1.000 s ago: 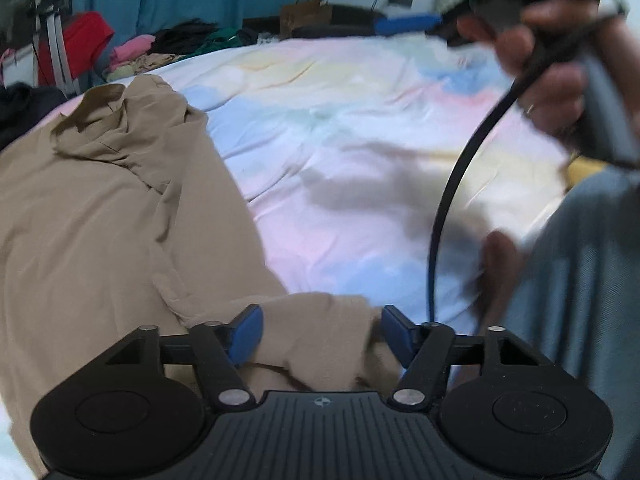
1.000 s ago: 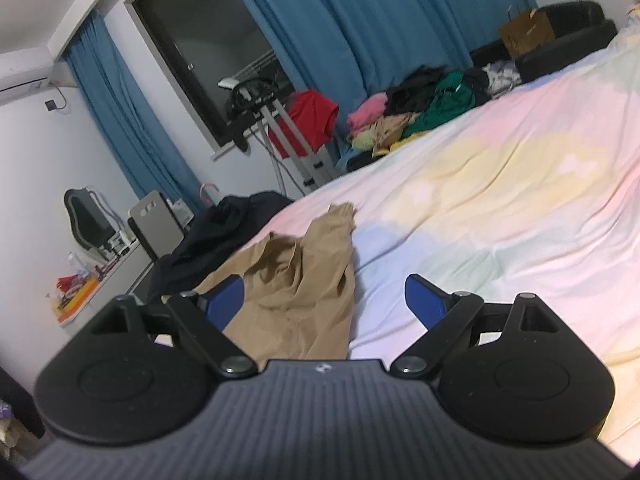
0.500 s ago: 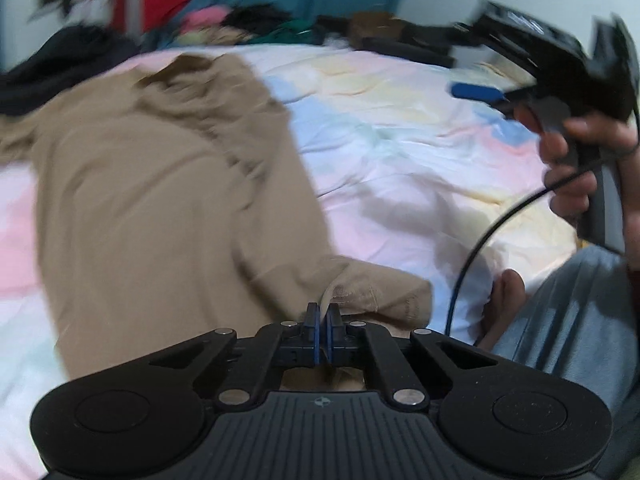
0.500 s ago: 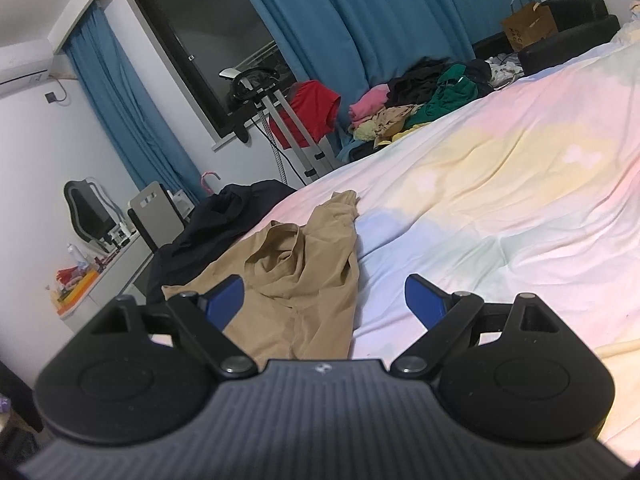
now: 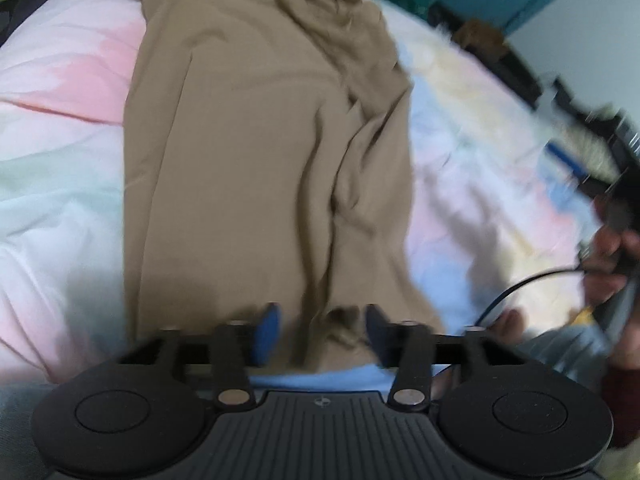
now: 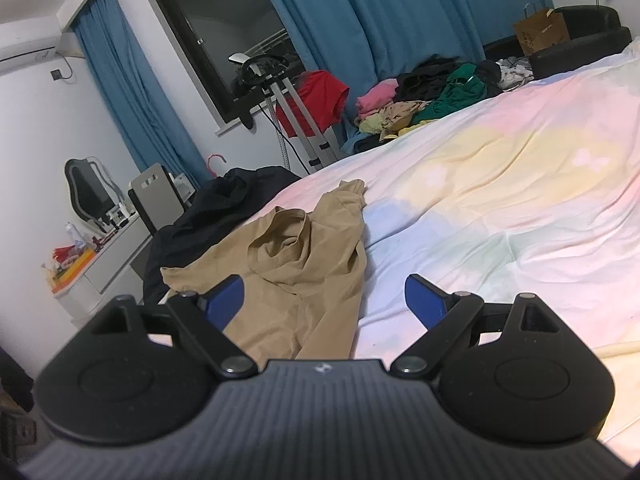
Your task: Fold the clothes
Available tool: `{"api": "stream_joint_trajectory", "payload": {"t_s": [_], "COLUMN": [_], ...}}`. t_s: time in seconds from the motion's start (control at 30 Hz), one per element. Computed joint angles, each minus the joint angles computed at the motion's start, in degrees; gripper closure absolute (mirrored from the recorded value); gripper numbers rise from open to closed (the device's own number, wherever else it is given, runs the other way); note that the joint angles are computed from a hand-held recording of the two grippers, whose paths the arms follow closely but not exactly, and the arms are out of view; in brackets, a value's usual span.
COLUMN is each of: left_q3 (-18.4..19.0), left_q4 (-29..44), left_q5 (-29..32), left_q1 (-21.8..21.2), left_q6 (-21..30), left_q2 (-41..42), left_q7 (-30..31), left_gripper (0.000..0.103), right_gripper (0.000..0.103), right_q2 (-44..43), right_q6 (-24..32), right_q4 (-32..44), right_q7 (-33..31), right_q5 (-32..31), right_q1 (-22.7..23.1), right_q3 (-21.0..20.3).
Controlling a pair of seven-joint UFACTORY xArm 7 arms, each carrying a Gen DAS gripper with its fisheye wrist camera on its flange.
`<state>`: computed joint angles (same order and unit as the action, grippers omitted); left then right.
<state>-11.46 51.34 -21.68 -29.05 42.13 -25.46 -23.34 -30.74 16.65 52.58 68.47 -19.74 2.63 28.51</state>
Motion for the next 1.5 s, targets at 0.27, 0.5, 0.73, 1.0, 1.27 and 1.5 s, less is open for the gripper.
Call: {"api": "stream_joint_trajectory", "payload": {"t_s": [0.27, 0.5, 0.73, 1.0, 1.27, 1.5], "left_q3": [1.02, 1.25, -0.23, -0.53, -0.99, -0.11], "left_q4": [1.79, 3.64, -0.17, -5.04, -10.52, -11.16], "left_q5": [-5.90, -9.47, -8.08, -7.63, -6.59, -5.63], "left_q1": [-1.06, -2.14, -2.04, -5.81, -7.02, -9.99], "left_q6": [-5.83, -2.46, -3.56, -10.99, -14.38, -15.66], "left_q2": [6.82, 9.22, 3.90, 0.48, -4.13, -3.33], "left_q7": [0.09, 6.98, 6.58, 8.17, 3.38, 5.19], "left_gripper": [0.027, 0.080, 0.097, 0.099, 0.100, 0.100], "right_gripper": [0.014, 0.014, 0.014, 0.026, 0.030, 0.096], "right_q2": [0.60, 1.74, 7.74, 35.11, 64.16, 81.76], "right_q6": [0.54, 1.45, 1.99, 4.63, 15.41, 27.78], "right_q4": [0.18, 0.44, 3.70, 27.82, 60.83, 91.65], "right_q7": [0.21, 0.25, -1.79, -9.14, -15.63, -25.11], "right_q5": [-0.16, -0.63, -1.94, -10.24, -15.69, -16.27], "right_q1": [0.21, 0.95, 2.55, 9.03, 21.04, 31.37], "right_q3": [-0.07, -0.29, -0.86, -4.41, -12.86, -22.37]}}
